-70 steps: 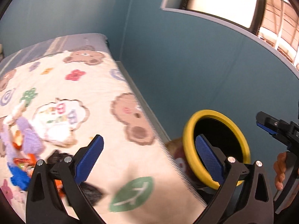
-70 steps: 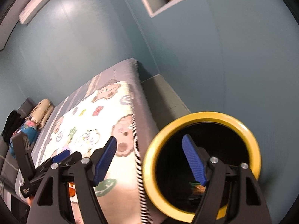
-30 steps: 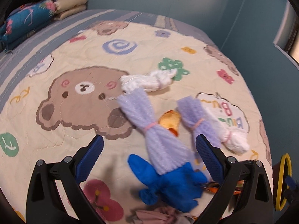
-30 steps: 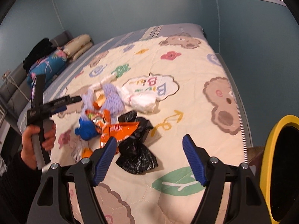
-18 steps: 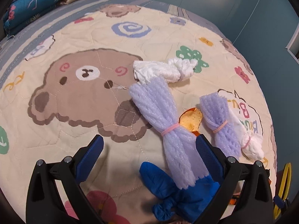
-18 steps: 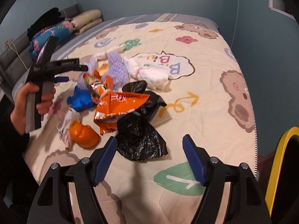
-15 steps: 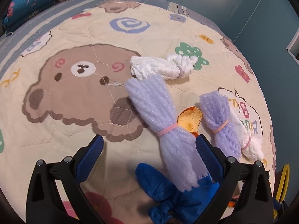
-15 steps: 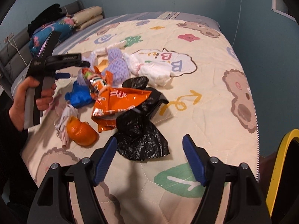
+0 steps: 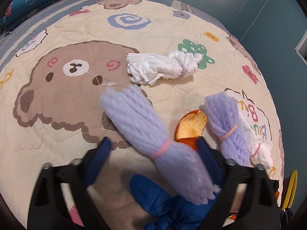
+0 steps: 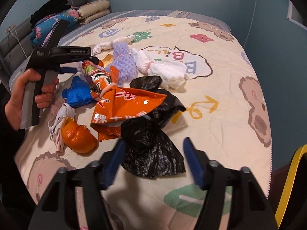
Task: Collect trash
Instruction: 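Grasp the lavender mesh net with the left tool while the right tool grasps the black bag, then lift both held items and carry them to the bin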
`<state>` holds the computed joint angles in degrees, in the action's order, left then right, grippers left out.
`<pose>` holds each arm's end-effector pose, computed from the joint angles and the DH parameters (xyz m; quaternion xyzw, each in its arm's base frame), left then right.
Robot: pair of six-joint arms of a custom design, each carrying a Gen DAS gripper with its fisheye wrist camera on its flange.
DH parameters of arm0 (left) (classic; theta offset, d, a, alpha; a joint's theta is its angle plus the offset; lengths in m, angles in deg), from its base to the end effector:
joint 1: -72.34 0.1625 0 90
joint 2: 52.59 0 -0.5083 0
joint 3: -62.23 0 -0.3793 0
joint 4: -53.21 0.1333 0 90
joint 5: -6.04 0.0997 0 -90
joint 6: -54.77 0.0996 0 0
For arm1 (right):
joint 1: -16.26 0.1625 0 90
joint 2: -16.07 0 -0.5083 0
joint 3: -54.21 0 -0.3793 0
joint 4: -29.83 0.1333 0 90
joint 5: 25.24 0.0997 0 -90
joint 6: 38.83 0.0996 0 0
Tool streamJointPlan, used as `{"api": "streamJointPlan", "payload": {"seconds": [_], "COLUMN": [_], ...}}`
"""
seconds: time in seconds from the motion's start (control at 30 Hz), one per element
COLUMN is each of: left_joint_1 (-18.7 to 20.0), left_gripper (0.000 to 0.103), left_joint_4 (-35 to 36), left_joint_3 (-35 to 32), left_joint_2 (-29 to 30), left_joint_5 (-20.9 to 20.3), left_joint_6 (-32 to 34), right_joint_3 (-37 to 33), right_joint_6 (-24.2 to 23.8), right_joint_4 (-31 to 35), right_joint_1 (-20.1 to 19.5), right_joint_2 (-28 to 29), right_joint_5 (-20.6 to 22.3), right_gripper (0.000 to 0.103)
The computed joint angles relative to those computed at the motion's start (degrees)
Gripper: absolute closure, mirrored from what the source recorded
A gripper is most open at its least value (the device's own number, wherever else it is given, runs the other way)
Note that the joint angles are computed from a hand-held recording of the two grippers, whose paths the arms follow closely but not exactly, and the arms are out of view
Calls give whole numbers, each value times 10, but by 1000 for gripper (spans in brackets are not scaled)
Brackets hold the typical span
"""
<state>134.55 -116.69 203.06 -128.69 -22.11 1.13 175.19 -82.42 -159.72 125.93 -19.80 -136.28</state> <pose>0.0126 -0.4504 0.2936 -0.2563 0.8136 -0.4181 0.3123 0.2817 -0.4982 0.0173 0.4920 -0.8425 0.0833 0.2028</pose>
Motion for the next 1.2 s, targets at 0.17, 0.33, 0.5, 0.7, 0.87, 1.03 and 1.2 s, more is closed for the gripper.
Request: {"api": "streamJointPlan", "payload": {"seconds": [0.17,0.33,0.5,0.7,0.87,1.03,1.2], "left_joint_1": [-7,-17,-29,-60,-93,-121,-143], "left_gripper": [56,65,67,67,67,67,67], "left_joint_4": [-11,-21,-23,-13,32,92,137], "left_joint_3": [1,12,26,44,51,53,53], "left_joint_2": [7,8,-14,-43,-68,-91,-108], "left_joint_5": [3,6,-3,8,25,38,46], "left_joint_6": [27,36,18,-1,-36,-79,-111], "right_joint_3": [-1,8,12,21,28,37,44], "right_joint_6": [-15,-23,-1,27,45,52,58], "right_joint_4": [-10,-17,-3,10,9,-1,-2], "right_joint_1": [5,5,0,-6,-9,-9,-13], "right_joint_2": [13,14,-1,-31,-52,-70,-88], "right_joint_5": [-15,-28,-22,4,19,26,36], "right_gripper": [66,87,101,102,102,102,102]}}
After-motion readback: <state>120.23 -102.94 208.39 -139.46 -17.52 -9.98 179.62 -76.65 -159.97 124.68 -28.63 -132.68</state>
